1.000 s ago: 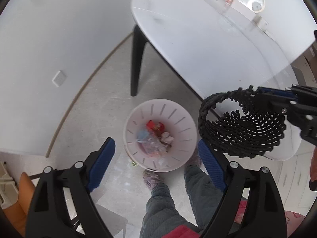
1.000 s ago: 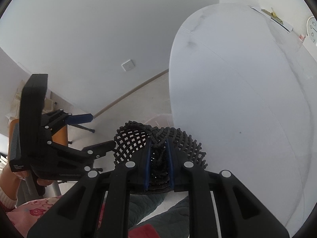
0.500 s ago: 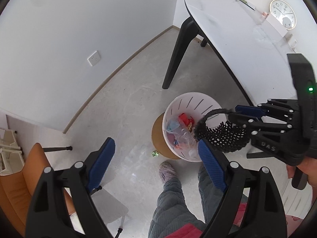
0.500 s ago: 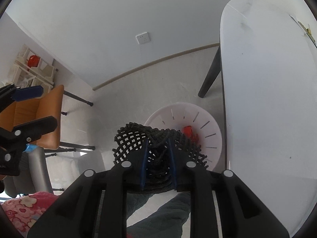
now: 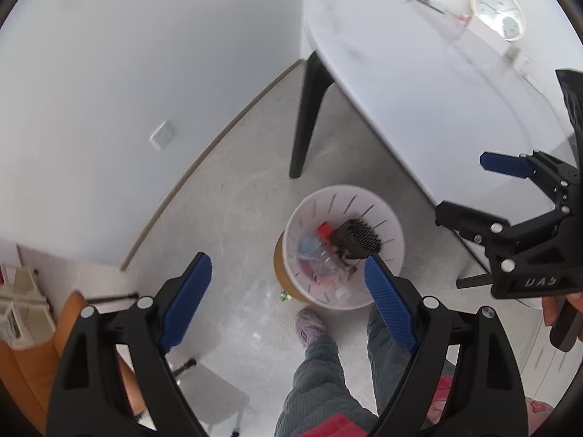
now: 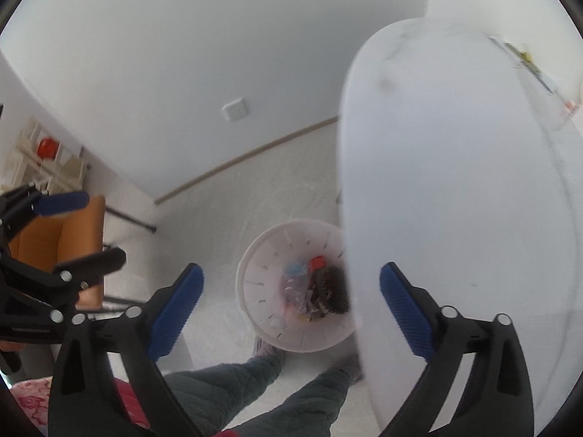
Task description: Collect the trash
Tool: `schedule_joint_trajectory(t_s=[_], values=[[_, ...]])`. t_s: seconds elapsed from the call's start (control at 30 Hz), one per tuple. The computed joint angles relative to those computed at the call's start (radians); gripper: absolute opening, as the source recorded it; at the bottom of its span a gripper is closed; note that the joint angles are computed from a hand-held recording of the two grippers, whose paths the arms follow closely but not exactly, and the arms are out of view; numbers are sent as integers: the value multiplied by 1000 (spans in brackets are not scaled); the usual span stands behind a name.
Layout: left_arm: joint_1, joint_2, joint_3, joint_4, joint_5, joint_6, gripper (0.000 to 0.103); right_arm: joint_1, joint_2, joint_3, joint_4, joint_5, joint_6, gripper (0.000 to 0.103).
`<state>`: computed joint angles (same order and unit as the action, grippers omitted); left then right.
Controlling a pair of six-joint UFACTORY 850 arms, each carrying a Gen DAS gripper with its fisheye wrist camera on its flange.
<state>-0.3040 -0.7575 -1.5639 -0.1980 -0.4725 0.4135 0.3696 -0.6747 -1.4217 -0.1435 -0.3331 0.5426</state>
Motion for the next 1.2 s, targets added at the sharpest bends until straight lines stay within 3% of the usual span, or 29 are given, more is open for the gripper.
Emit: schedule_joint_trajectory(t_s=[0.23, 0.3, 0.5, 0.73, 0.93, 1.2], values=[[-108, 19, -60, -142, -14, 182, 86, -75, 232, 227, -425, -24, 521, 100], [-141, 21, -77, -190, -6, 231, 94, -103, 296, 289, -513, -51, 632, 100], [-241, -9, -187, -258, -29, 268, 94, -190, 456, 455, -695, -111, 885, 100], [-342, -75, -358, -202, -23, 151, 95, -318, 605, 585, -814, -118, 977, 101], [-394, -152, -517, -130, -65, 14, 95, -424, 651, 618, -838, -65, 928, 101], [-427, -195, -583, -60, -72, -101, 95, -464, 685, 654, -846, -26, 913, 101]])
